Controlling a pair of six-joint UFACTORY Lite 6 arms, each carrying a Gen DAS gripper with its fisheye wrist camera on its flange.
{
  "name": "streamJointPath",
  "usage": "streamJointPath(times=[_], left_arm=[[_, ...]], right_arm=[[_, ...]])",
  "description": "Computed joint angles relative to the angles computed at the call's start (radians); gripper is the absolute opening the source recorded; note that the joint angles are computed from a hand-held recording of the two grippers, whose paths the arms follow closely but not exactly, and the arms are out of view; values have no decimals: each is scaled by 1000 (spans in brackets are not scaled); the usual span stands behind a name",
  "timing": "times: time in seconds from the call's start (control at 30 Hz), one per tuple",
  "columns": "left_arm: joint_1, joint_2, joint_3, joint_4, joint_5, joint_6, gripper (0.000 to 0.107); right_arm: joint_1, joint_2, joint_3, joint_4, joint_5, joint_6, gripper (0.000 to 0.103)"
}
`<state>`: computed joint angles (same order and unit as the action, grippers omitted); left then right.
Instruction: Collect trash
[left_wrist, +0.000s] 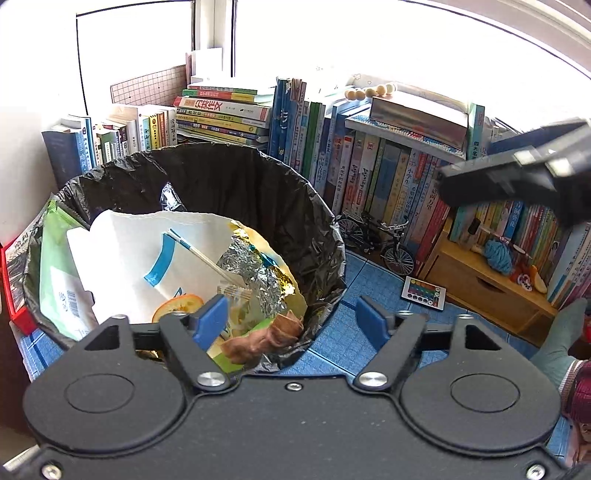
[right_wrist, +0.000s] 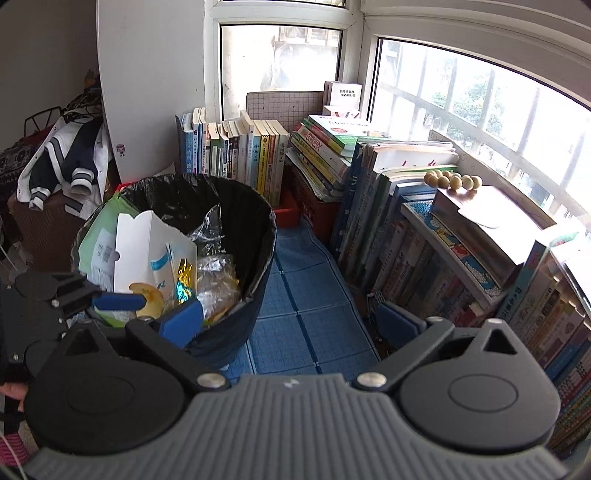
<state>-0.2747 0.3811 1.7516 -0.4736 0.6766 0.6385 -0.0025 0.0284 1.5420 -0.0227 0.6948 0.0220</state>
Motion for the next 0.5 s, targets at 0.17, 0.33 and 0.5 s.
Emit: streamJointPath(times=[0.17,0.33,0.5], left_arm=[[-6,-55,-47,24,-1,-7,87],[-36,-102,-103,73,-17,-24,88],[-47,-121,-139,73,-18,-16,89]], right_arm=[[-21,-101,-101,53,48,-38,103],[-51,-143,-198,130,24,-95,103],[-90,-175,-312,223,-9,-140,103]])
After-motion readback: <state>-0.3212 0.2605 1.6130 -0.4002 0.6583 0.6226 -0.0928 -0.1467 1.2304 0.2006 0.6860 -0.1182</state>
